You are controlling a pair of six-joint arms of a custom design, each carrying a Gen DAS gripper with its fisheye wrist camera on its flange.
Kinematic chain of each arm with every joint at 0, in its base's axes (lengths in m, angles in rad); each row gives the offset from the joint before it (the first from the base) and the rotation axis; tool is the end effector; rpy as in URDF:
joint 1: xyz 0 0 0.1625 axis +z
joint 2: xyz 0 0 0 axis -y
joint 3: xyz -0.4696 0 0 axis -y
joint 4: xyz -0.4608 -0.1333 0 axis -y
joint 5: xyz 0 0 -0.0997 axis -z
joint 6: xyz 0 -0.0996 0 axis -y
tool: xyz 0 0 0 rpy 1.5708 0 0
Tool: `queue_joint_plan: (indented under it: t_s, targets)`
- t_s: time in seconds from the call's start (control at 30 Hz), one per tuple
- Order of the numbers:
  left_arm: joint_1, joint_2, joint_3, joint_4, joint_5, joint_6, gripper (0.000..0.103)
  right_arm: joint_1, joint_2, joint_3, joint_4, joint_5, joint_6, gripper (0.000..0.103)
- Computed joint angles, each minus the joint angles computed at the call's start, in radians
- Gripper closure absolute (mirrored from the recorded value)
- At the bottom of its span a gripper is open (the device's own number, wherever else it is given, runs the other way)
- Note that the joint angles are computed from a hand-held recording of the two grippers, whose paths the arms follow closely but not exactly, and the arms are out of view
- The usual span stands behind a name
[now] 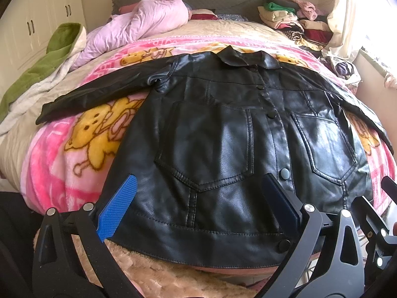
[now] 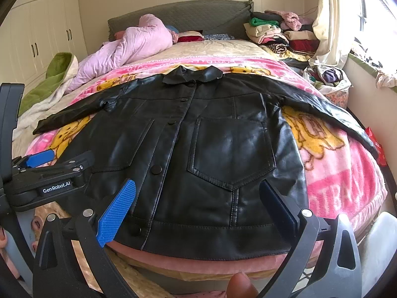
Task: Fold large clothes
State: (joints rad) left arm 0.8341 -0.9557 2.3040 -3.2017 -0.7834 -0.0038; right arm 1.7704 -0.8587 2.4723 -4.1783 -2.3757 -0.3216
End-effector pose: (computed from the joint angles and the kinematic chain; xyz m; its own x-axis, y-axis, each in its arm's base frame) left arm -0.1769 -0.4984 0.0569 -0.6579 0.3251 -0.6793 0.6427 0.7125 -0.2814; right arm 0.1395 -0.3792 0.1035 -0.7240 0.2624 0.6379 -0.3552 0.6509 -0.6709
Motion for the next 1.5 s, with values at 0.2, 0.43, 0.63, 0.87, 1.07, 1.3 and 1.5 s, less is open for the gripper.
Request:
queue_joint_plan:
  t_s: [0.2, 0.43, 0.63, 0.87, 1.07, 1.3, 1.5]
  targets:
    - [0.001, 0.011, -0.012, -0.001, 0.008, 0.010, 0.009, -0.001, 0.000, 0.000, 0.003, 0.001, 0.004, 0.004]
    - [0.010, 0.030, -0.036, 0.004, 0.011, 0.016, 0.009, -0.002, -0.005, -0.012, 0.031, 0.000, 0.006, 0.004]
    - [0.018, 0.059, -0.076, 0.022, 0.017, 0.028, 0.009, -0.039, -0.040, -0.029, 0.099, 0.049, 0.012, 0.004]
    - [0.036, 0.099, -0.164, 0.043, 0.018, 0.092, 0.009, -0.063, -0.083, -0.083, 0.177, 0.078, 0.006, 0.004]
    - [0.057, 0.130, -0.267, 0.105, 0.002, 0.118, 0.009, -0.080, -0.130, -0.130, 0.236, 0.117, 0.010, 0.004]
    - [0.076, 0.165, -0.389, 0.190, -0.042, 0.109, 0.009, -0.103, -0.152, -0.211, 0.287, 0.117, 0.009, 0.004]
    - [0.083, 0.219, -0.499, 0.219, -0.036, 0.110, 0.009, -0.141, -0.187, -0.265, 0.373, 0.154, 0.080, 0.004]
